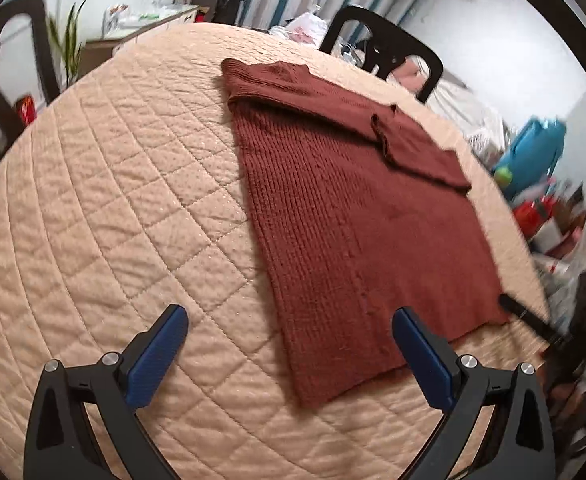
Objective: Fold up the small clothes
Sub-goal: 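Move both grippers to the sweater hem and close the left gripper on it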
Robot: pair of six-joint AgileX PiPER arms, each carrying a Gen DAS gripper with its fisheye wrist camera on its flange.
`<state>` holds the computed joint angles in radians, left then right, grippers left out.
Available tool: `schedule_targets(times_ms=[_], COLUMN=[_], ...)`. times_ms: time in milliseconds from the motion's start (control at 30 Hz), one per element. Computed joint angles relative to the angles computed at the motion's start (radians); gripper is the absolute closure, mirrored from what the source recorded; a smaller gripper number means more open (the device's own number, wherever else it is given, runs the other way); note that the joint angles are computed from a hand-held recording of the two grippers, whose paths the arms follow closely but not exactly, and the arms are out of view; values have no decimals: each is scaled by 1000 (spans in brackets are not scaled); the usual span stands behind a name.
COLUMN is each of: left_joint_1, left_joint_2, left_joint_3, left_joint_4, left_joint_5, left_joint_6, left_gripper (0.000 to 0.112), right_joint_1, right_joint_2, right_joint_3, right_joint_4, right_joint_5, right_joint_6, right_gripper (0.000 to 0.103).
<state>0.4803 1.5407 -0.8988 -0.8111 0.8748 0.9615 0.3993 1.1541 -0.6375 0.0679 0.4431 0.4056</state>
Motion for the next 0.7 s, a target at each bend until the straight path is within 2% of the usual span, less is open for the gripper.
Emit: schedule_targets(times_ms=[67, 133, 233, 367, 433, 633, 700], left_joint_1=[18, 17, 7, 5, -1, -6, -10], left_joint_2=[11, 5, -9, -6, -19, -19, -24], left_joint_3=[-12, -4, 6, 6, 17, 8, 13], left_joint_4=[-15, -14, 0, -7, 3, 27, 35], left_joint_5=[44, 40, 21, 63, 51, 76, 68], left_joint_6=[-11, -15, -29, -14, -11, -33, -29], left_gripper=[11, 15, 18, 29, 29, 52, 54], right_joint_1=[-8, -11, 4, -4, -9, 8, 7], right_joint_2=[4, 4, 0, -2, -5, -1, -2], right_joint_3=[4, 11, 18, 24, 28, 24, 25], right_joint_4=[39, 69, 37, 64, 77, 22, 30], right_joint_5=[-11, -19, -23, -28, -33, -29, -31], right_joint_6=[-37, -65, -34, -57, -68, -14, -22], right_gripper=[53, 53, 53, 53, 53, 54, 53])
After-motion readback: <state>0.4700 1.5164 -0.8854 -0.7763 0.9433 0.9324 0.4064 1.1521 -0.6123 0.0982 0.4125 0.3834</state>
